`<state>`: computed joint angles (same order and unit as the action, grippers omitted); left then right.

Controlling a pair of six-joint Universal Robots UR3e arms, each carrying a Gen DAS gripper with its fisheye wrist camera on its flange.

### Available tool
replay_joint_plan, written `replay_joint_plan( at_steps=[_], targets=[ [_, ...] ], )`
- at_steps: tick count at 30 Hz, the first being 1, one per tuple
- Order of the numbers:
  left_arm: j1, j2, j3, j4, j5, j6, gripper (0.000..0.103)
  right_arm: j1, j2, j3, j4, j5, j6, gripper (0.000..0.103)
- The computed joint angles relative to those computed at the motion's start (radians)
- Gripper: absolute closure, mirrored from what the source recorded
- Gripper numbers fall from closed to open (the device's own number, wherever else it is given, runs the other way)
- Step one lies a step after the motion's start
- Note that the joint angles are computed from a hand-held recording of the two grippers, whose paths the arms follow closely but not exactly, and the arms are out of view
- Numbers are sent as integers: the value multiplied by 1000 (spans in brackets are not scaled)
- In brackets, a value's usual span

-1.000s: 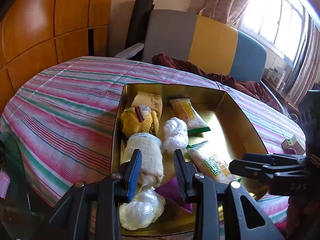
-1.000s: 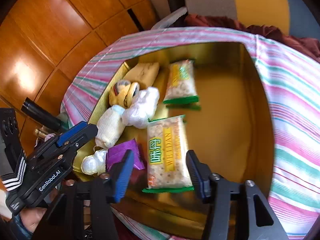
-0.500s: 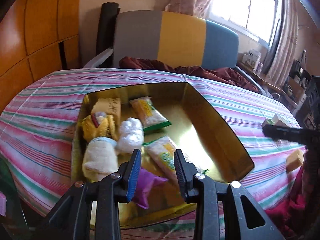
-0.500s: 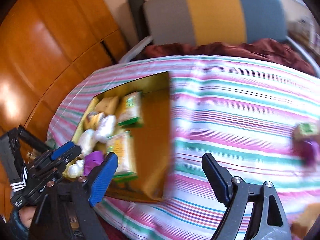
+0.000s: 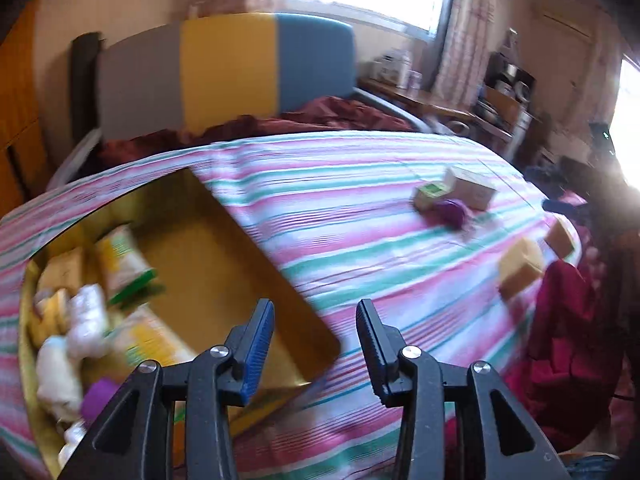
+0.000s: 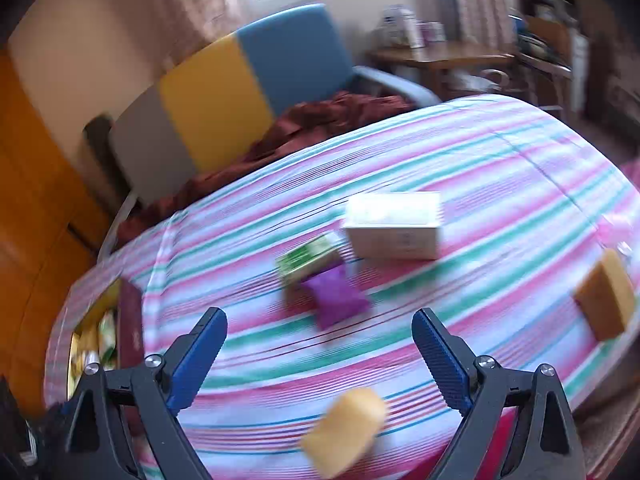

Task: Organize objects
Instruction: 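Move both grippers back to the table and grasp the yellow sponge with the left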

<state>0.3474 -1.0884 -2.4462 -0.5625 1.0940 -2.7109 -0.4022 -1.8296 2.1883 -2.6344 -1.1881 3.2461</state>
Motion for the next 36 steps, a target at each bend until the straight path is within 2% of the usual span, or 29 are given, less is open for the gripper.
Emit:
replay_joint_plan(
  at_steps=[2, 4, 5, 7, 14, 17, 23, 27, 29, 30, 31, 32, 34, 36],
  targets=[
    [-120, -119, 59, 63, 18, -43, 54, -105, -41, 67, -34, 62, 16, 8],
    [-227, -225, 133, 86, 11, -70, 43, -207, -92, 124, -44, 156, 44, 8],
    [-273, -272, 166, 98, 7, -82, 40, -242, -110, 157, -87, 194, 62, 8],
    [-348, -333, 208, 117, 0, -92, 32, -260, -119, 186, -147, 205, 90, 8],
    [-571, -577, 428, 120, 10, -121, 31, -294, -100, 195, -149, 282, 97, 7],
    [-612, -640, 495, 100, -24, -135, 31, -323, -110, 212, -144, 318, 99, 7],
    [-688, -728, 589, 108, 25, -152, 31, -393, -129, 257, -158, 394, 108, 6],
    [-714, -842, 707, 83, 43, -186, 31, -406, -123, 260, -162, 405, 117, 6],
    [-721, -896, 754, 76, 49, -206, 34, -403, -116, 258, -167, 398, 121, 5],
    [-717, -921, 780, 50, 37, -212, 44, -399, -112, 253, -163, 395, 120, 5],
    [-714, -934, 790, 34, 34, -223, 65, -392, -107, 249, -165, 383, 122, 5],
    [-718, -940, 785, 47, 62, -240, 66, -384, -102, 244, -167, 372, 123, 5],
    [-692, -912, 710, 111, 32, -232, 69, -380, -96, 239, -159, 378, 108, 5],
    [-672, -854, 622, 173, 48, -222, 69, -348, -84, 219, -156, 344, 96, 5]
  ],
)
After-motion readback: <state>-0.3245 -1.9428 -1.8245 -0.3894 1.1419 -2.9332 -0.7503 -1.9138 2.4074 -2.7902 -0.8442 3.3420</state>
